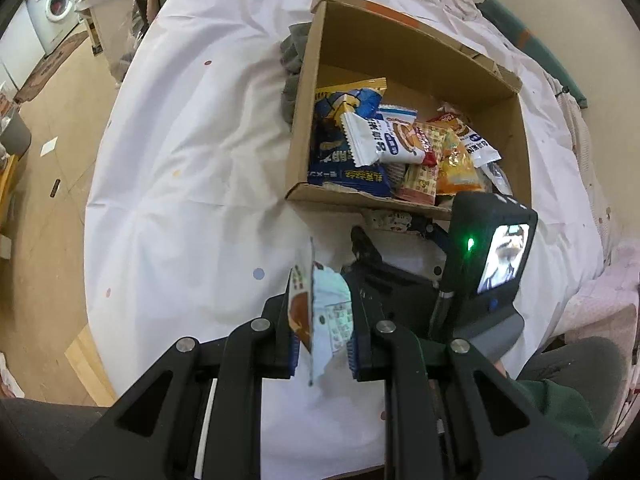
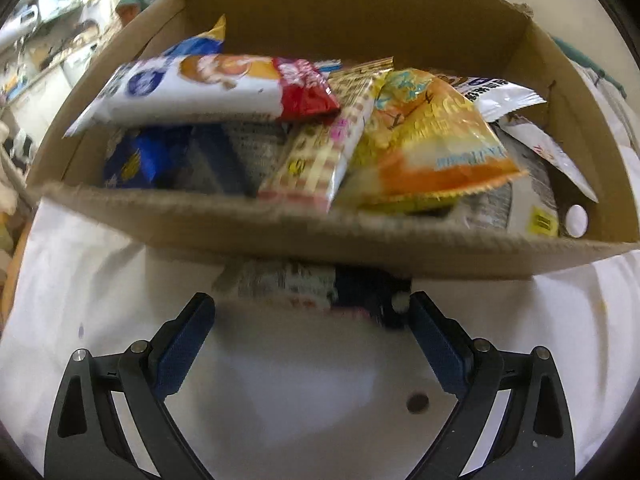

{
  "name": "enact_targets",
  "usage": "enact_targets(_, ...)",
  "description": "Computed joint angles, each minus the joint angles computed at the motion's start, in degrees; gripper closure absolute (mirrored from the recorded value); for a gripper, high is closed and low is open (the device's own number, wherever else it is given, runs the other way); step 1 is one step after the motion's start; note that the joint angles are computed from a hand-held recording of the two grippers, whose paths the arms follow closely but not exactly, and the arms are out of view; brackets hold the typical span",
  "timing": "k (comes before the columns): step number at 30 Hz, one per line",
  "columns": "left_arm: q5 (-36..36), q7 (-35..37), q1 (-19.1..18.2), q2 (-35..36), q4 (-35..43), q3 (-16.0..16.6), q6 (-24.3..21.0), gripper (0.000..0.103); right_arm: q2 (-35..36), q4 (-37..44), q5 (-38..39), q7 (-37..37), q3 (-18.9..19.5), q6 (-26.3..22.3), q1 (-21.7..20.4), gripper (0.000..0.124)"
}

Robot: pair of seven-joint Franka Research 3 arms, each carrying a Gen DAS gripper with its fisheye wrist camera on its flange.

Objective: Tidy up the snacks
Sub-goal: 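Grasp the white-and-blue stick pack in front of the box with the right tool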

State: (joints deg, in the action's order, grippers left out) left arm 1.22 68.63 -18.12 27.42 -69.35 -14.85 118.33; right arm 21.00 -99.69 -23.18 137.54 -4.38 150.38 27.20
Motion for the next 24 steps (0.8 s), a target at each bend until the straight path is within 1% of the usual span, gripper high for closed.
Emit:
enact_targets(7,1.0,-1.2,-0.3,0.5,0.5,0.3,-0.7,0.088,1.7,2.4,0.9,3.0,-1.0,0.1,0.0,0.024)
enact_targets(9,1.6,-1.3,-0.7,0.9,1.0,0.4,-0.8,0.088,2.4,4.0,1.6,2.6,-0.9,-0.7,-0.3,0.028)
enact_targets(11,2.1,-1.6,-1.0,1.3,1.5,0.6,-1.0,0.088,1.8,3.8,1.4,3.2,-1.3,-1.2,-0.2,0.039)
enact_targets(15,2.9,-2.2,-1.4,1.7,1.9,0.8,-1.3,0.088,0.3,2.0,2.2,2.5,-0.9,-0.3,-1.4,0.051)
enact_targets(18,3.4,-2.4,-1.6,1.6,1.7,0.8,-1.3,0.088,-0.8,0.7,3.2,0.8,-0.2,0.5,-2.4,0.052)
enact_targets(24,4.1,-2.9,-1.6,0.9,0.6,0.9,-0.7,0.088,-4.6,-3.9,3.8,-0.3,1.0,1.3,-2.8,0.052)
